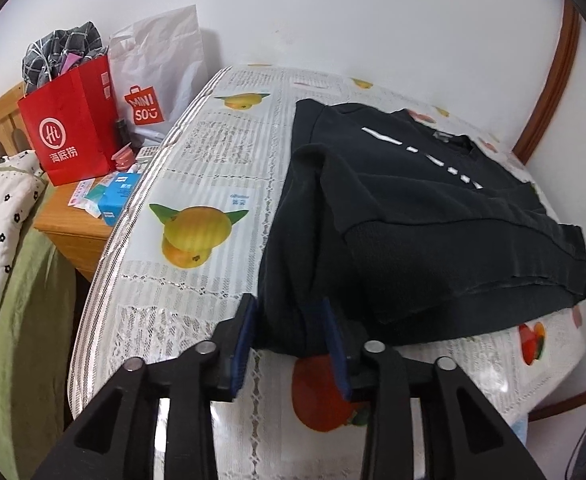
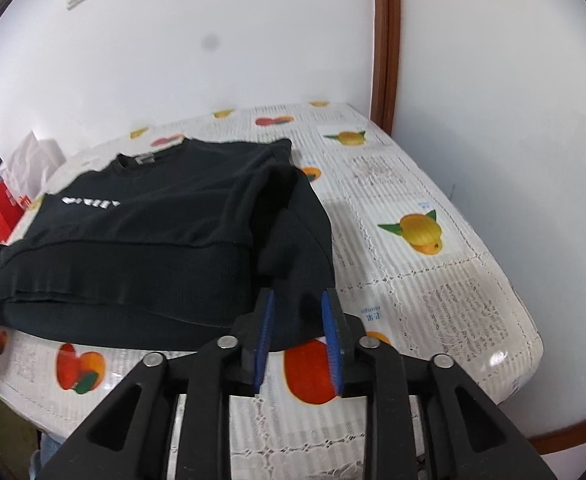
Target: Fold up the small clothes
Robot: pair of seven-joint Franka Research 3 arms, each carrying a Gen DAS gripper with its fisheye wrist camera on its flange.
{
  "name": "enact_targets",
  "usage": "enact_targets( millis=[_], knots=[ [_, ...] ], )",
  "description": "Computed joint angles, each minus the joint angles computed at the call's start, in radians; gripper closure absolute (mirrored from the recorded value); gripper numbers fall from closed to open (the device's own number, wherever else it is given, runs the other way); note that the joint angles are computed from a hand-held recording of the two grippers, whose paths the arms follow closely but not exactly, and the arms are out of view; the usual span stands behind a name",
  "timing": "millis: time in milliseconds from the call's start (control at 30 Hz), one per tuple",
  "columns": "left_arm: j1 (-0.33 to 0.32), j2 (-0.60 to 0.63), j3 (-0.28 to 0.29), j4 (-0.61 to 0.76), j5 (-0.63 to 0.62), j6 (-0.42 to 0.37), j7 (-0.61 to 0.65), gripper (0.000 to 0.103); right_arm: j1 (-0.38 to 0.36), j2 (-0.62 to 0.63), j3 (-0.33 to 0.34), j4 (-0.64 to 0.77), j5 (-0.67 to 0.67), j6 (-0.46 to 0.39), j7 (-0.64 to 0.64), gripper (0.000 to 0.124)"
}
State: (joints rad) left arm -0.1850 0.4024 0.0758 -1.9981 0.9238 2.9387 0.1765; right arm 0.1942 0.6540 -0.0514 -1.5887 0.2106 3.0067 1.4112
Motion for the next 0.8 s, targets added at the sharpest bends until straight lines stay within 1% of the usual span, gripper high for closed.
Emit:
enact_targets(
  millis=[133,200,267,300,333,367,400,467,533,600,633,767,800],
  knots=[
    [-0.025,-0.036,0.027,-0.031,0.076,0.048,-0.049,0.066,-0.018,-0.018,0.041,-0.024,0.019,0.024,-0.031,0.088],
    [-0.029,-0.047,0.035,-0.040,0.122,0.091,-0.079,0.060,-0.026,-0.021,0.061,-0.029,0.032,0.023,-0.045,0.088],
    [-0.020,-0.048,0.029,-0.042,0.136,0.133,-0.074,0.055,-0.051,-0.021,0.102,-0.031,0.052,0.021,-0.078,0.088],
    [-0.024,-0.047,0.034,-0.043,0.145,0.146,-0.079,0.054,-0.065,-0.018,0.125,-0.029,0.064,0.014,-0.098,0.088],
    [-0.018,-0.040,0.024,-0.037,0.132,0.153,-0.060,0.054,-0.080,-0.012,0.149,-0.023,0.079,0.005,-0.119,0.088],
    [-0.011,-0.035,0.014,-0.033,0.113,0.153,-0.037,0.054,-0.084,-0.006,0.159,-0.017,0.090,-0.002,-0.131,0.087],
    [0.000,-0.025,0.000,-0.025,0.082,0.152,-0.007,0.054,-0.075,0.004,0.153,-0.004,0.094,-0.015,-0.133,0.087],
    [0.012,0.000,-0.011,-0.008,0.024,0.167,0.037,0.054,-0.055,0.020,0.134,0.013,0.096,-0.028,-0.133,0.087],
    [0.048,0.025,-0.042,0.002,-0.053,0.194,0.094,0.054,-0.027,0.041,0.103,0.039,0.091,-0.042,-0.111,0.087],
    [0.114,0.051,-0.108,0.012,-0.133,0.212,0.167,0.054,-0.030,0.062,0.104,0.072,0.097,-0.062,-0.103,0.086],
    [0.154,0.069,-0.150,0.024,-0.172,0.211,0.208,0.054,-0.033,0.076,0.106,0.096,0.101,-0.078,-0.098,0.086],
    [0.234,0.118,-0.235,0.056,-0.268,0.216,0.312,0.055,-0.034,0.140,0.099,0.198,0.107,-0.135,-0.061,0.086],
    [0.271,0.133,-0.275,0.064,-0.296,0.221,0.343,0.055,-0.033,0.163,0.095,0.236,0.106,-0.163,-0.047,0.086]
  ],
)
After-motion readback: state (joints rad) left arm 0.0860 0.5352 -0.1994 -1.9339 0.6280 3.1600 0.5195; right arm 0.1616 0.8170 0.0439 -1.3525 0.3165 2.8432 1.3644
